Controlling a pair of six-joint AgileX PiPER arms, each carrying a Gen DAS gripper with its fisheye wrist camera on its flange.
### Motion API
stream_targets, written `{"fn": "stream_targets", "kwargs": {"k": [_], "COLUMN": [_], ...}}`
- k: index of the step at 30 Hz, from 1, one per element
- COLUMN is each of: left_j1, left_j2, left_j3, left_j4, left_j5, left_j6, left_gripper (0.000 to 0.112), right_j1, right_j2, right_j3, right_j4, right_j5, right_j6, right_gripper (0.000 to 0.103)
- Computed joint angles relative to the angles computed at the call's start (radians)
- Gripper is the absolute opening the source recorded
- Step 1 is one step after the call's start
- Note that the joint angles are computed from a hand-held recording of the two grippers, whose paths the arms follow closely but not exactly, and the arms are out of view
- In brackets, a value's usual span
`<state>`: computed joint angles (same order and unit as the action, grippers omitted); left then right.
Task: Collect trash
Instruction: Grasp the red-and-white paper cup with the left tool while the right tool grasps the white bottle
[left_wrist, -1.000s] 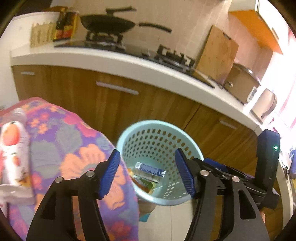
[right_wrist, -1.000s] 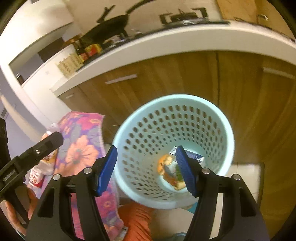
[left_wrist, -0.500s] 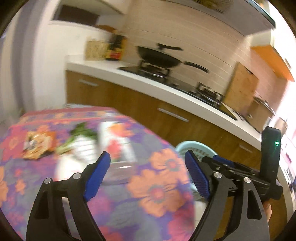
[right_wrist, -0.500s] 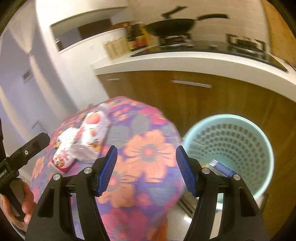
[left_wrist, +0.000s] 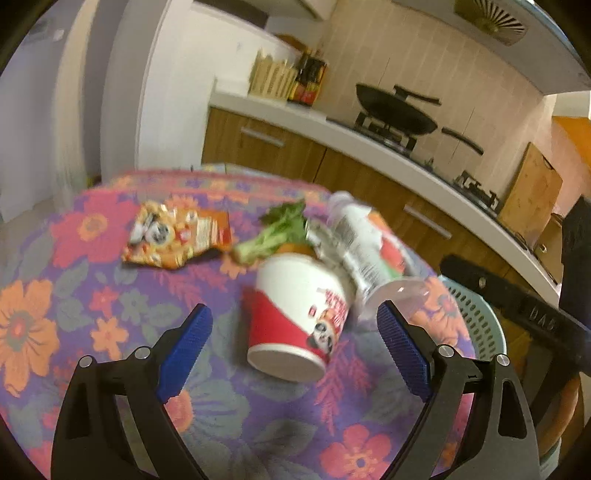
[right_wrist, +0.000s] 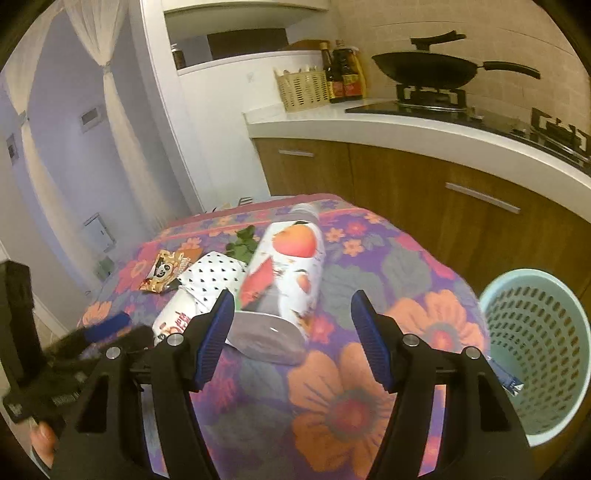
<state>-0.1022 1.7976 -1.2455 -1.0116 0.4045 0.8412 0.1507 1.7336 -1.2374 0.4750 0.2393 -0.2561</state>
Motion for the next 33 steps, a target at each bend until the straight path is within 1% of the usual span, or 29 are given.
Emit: {"fn": "stream_targets", "kwargs": {"k": [2, 4, 8, 10, 11, 13, 14, 16, 22, 26, 29, 31, 33], "left_j1": [0.005, 0.005, 0.000, 0.004, 0.012, 0.030, 0.030, 0.023, 0.037, 0.076, 0.093, 0.089, 0.088], "left_j2": [0.028, 0.054, 0.095, 0.119, 0.137, 0.157, 0.156, 0.146, 0.101, 0.057, 0.035, 0.022, 0.018], "left_j3": [-0.019, -0.048, -0.088, -0.115, -0.137, -0.154, -0.151, -0.136, -0.064, 0.007, 0.038, 0.051, 0.057], "left_j4": [0.010, 0.049, 0.102, 0.127, 0.129, 0.071, 0.057, 0.058, -0.021, -0.126, -0.194, -0.199, -0.208], "left_j5": [0.023, 0.048, 0.071, 0.096, 0.127, 0.173, 0.175, 0.159, 0.126, 0.093, 0.070, 0.049, 0.045], "left_j6": [-0.014, -0.051, -0.107, -0.145, -0.159, -0.116, -0.098, -0.086, -0.030, 0.019, 0.075, 0.085, 0.089], "left_gripper": [0.088, 0.088, 0.085, 0.078, 0.072, 0.067, 0.061, 0.061, 0.059, 0.059, 0.059, 0.060, 0.060], "right_j1": [0.007, 0.016, 0.030, 0.044, 0.049, 0.055, 0.060, 0.073, 0.085, 0.089, 0.102, 0.112, 0.121], "right_j2": [0.028, 0.052, 0.096, 0.120, 0.130, 0.151, 0.160, 0.179, 0.223, 0.246, 0.250, 0.252, 0.250], "right_j3": [-0.027, -0.052, -0.107, -0.139, -0.151, -0.177, -0.187, -0.214, -0.271, -0.292, -0.296, -0.296, -0.299], "right_j4": [0.000, -0.038, -0.111, -0.204, -0.232, -0.251, -0.286, -0.382, -0.491, -0.522, -0.594, -0.648, -0.690], "right_j5": [0.003, 0.006, 0.020, 0.031, 0.036, 0.049, 0.054, 0.072, 0.114, 0.129, 0.129, 0.132, 0.141], "right_j6": [0.008, 0.056, 0.148, 0.242, 0.270, 0.295, 0.332, 0.428, 0.549, 0.583, 0.647, 0.696, 0.731], "right_gripper": [0.062, 0.062, 0.062, 0.062, 0.062, 0.062, 0.062, 0.062, 0.062, 0.062, 0.062, 0.062, 0.062]}}
